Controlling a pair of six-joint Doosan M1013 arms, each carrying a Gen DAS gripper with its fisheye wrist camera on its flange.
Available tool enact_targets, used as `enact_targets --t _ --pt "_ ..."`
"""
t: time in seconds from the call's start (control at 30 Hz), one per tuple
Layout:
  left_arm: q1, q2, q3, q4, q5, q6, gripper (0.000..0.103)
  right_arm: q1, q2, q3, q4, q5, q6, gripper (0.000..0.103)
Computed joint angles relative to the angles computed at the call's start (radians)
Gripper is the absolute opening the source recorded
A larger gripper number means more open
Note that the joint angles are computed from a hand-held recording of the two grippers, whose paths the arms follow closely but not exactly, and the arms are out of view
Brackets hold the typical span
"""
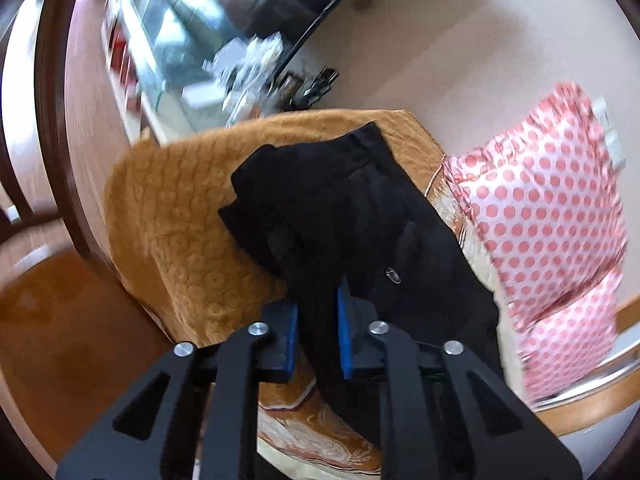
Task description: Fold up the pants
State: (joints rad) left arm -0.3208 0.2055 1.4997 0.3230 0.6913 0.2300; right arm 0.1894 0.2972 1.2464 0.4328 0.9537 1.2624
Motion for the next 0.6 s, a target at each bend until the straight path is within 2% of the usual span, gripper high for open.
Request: enact_targets --t 0.03,0.17,0.3,0.43,0.6 --pt "-0.018 0.007 -0.024 0.061 0.04 -0.001 0.013 -0.007 -0.01 0.012 0.008 -0.016 -0.001 0.073" --pt "-0.065 0.022 -0.09 0.19 0.105 0.023 0.011 -0.039 -0.043 0.051 0.031 -0.064 -0.001 0.074" --pt "-0.127 0.066 -0.217 0.278 0.183 0.144 0.011 -0.075 -0.068 0.083 0.046 -0.094 0.022 0.074" --pt "-0.186 0.122 -0.347 0.287 0.199 0.309 0.01 -0.115 -0.097 0.125 0.052 -0.136 0.061 0.074" --pt "-0.271 0.24 -0.563 0.177 0.178 0.604 0.009 -0.167 -0.134 0.174 0.061 -0.178 0.109 0.074"
